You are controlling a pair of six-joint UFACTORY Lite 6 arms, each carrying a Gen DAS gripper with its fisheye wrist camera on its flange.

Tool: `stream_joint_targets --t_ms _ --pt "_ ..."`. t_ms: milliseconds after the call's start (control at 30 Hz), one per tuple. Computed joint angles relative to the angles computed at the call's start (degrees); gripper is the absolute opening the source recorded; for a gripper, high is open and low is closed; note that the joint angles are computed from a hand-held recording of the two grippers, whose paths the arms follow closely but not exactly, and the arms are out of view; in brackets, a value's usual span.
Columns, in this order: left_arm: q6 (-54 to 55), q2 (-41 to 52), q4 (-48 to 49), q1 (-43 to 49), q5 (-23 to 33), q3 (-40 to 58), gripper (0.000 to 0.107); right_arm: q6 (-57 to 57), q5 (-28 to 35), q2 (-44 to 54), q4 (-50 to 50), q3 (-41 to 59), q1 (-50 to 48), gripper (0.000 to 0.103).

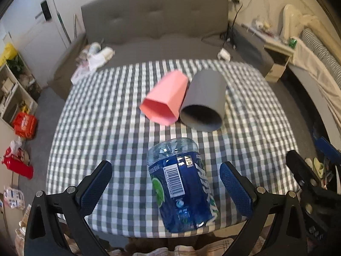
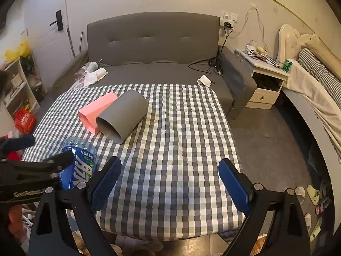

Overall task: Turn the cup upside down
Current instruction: 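Open the right tool while the left tool grasps the blue bottle, then rotate the blue bottle with the left tool to stand it upright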

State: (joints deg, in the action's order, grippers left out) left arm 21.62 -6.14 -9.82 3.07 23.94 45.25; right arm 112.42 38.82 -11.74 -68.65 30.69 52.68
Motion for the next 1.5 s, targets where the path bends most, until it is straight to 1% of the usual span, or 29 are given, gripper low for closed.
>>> stream_joint_targets --t_ms 67,167,333,400,467,600,800,867,1067,1133,1233,1333,1400,1500 --pt "-1.8 3.6 1.2 -0.2 1.2 2.0 0.103 0.3 -2.0 0.9 -1.1 0.1 -1.7 0.093" --pt "-1.8 10.2 -0.1 0.7 4.4 7.2 0.103 0.8 -4.7 2.6 -2.6 0.7 -4.1 0.093" --pt "1.2 17.9 -4.2 2.7 9.3 15.2 0.102 1.4 -8.3 7.1 -5.5 3.4 -7.3 0.093" --pt "1.2 20.5 -4.1 2.9 11.3 18.1 0.101 1.9 -9.4 9.0 -6.7 4.6 -8.3 0.093" --pt "0.6 22.7 -3.2 2.7 12.7 20.1 0.096 2.0 -10.3 10.8 -7.5 5.9 -9.2 0.093" --pt "2.0 27.6 -5.0 3.5 15.8 24.0 0.075 2.7 -11.2 13.0 -9.0 7.5 -10.4 0.093" --pt "5.5 26.4 -7.3 4.8 15.9 25.2 0.074 2.6 -11.2 14.3 -9.3 8.3 -10.5 0.093" --pt "6.2 24.6 -7.4 4.8 14.8 24.9 0.074 2.7 -10.9 14.0 -9.2 8.1 -10.2 0.093" --pt "8.1 17.9 -7.4 4.5 8.2 22.3 0.074 3.1 -9.6 12.2 -8.8 6.9 -8.7 0.093" --pt "9.0 14.6 -7.7 4.2 3.8 19.3 0.075 3.0 -9.0 11.6 -8.5 6.5 -8.2 0.093" --pt "15.4 10.2 -12.3 4.3 -2.3 13.4 0.074 3.0 -8.6 10.5 -8.1 5.5 -7.7 0.093" --pt "19.5 7.9 -15.6 4.1 -4.9 8.7 0.075 3.1 -7.9 9.6 -7.8 5.0 -7.4 0.093" --pt "26.2 4.9 -21.2 3.8 -8.0 4.4 0.075 3.0 -7.7 9.2 -7.6 4.7 -7.2 0.093" --pt "29.4 1.7 -22.1 1.1 -12.5 -0.2 0.075 3.2 -7.4 8.9 -7.5 4.6 -6.9 0.093"
